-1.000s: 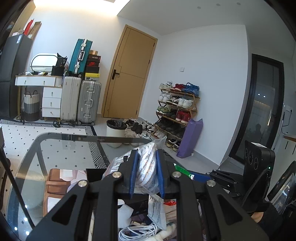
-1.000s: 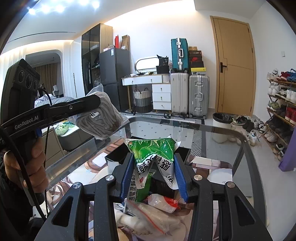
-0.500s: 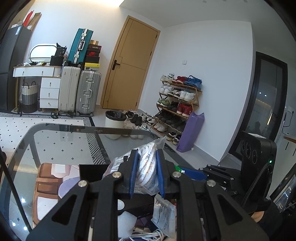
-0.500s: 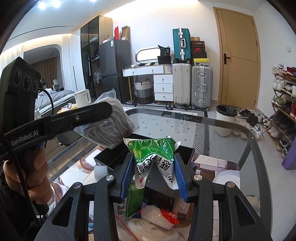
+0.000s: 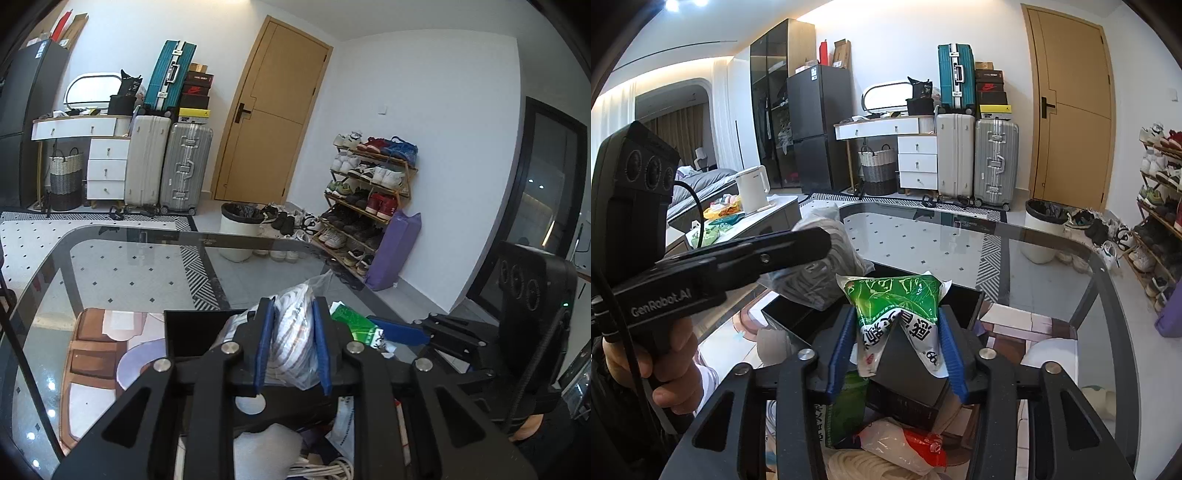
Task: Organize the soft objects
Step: 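Lift both items into the black box and open both tools to release them, then reach the right tool to the clear bag of rolled white fabric and grasp it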
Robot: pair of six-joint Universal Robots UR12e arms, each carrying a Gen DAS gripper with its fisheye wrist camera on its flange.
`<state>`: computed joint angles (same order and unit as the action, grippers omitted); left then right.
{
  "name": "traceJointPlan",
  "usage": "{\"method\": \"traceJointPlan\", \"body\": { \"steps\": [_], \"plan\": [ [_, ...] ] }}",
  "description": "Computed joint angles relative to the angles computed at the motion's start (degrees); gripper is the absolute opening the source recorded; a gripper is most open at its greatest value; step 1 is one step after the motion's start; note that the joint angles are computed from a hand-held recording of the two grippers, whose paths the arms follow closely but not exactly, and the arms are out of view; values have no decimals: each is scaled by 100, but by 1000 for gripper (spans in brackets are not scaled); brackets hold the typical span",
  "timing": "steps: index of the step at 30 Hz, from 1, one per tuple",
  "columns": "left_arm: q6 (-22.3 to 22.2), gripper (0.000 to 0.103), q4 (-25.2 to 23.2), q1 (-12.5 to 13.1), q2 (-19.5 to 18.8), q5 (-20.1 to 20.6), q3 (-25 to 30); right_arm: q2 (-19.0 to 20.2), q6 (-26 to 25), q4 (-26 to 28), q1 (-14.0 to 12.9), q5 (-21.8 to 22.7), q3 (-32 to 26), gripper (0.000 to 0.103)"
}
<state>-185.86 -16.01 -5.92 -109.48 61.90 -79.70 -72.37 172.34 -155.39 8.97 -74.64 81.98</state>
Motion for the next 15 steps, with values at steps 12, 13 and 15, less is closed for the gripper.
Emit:
{"method": "traceJointPlan", "body": {
  "steps": [12,13,15],
  "plan": [
    [458,60,-305,-58,211,565,-173,-234,127,-347,-44,-456,344,96],
    [487,66,-279,-67,252,659,-232,-263,190,-394,-61,-450,392,98],
    [468,92,-159,-85,308,844,-326,-350,382,-475,-126,-385,523,102]
  ]
}}
